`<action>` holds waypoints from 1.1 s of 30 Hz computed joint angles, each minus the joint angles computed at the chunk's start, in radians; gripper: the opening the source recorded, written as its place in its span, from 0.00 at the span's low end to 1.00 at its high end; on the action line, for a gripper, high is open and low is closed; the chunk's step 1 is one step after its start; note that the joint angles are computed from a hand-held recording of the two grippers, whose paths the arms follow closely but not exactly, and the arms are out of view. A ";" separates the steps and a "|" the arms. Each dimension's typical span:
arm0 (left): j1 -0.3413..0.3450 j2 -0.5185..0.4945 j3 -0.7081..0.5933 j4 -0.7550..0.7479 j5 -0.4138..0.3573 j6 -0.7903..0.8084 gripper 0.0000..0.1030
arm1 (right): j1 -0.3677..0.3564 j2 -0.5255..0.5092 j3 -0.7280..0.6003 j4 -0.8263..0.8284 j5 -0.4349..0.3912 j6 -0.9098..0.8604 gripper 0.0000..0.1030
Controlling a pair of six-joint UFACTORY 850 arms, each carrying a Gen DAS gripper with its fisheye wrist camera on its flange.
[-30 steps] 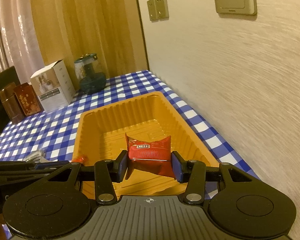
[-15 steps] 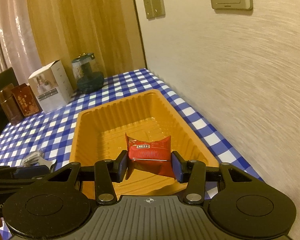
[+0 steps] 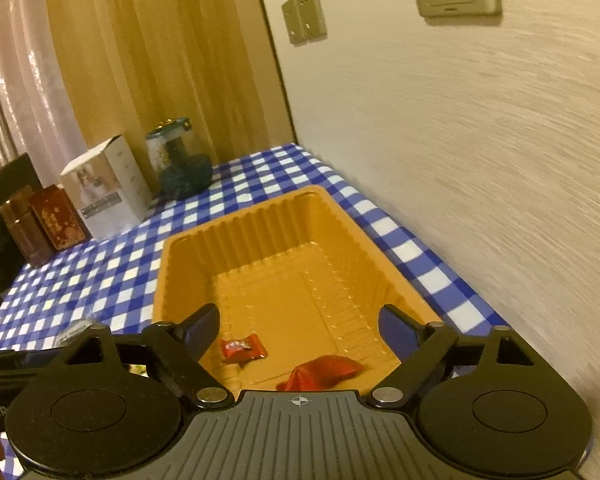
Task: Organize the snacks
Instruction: 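Carry both snacks over the orange tray and open both tools to drop them, then move both open tools back from the tray to the snack pile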
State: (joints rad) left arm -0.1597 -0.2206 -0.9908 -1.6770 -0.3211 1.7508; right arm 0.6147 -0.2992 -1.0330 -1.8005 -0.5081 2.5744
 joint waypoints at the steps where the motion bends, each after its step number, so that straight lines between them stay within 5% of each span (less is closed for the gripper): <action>1: 0.002 0.000 0.001 0.001 0.000 -0.003 0.52 | 0.002 0.001 0.001 0.021 -0.001 -0.017 0.84; 16: 0.015 0.048 0.037 0.030 -0.006 -0.057 0.58 | 0.041 0.032 0.009 0.174 -0.017 -0.156 0.84; 33: 0.106 0.166 0.113 0.071 -0.029 -0.108 0.79 | 0.140 0.052 -0.039 0.307 -0.056 -0.302 0.84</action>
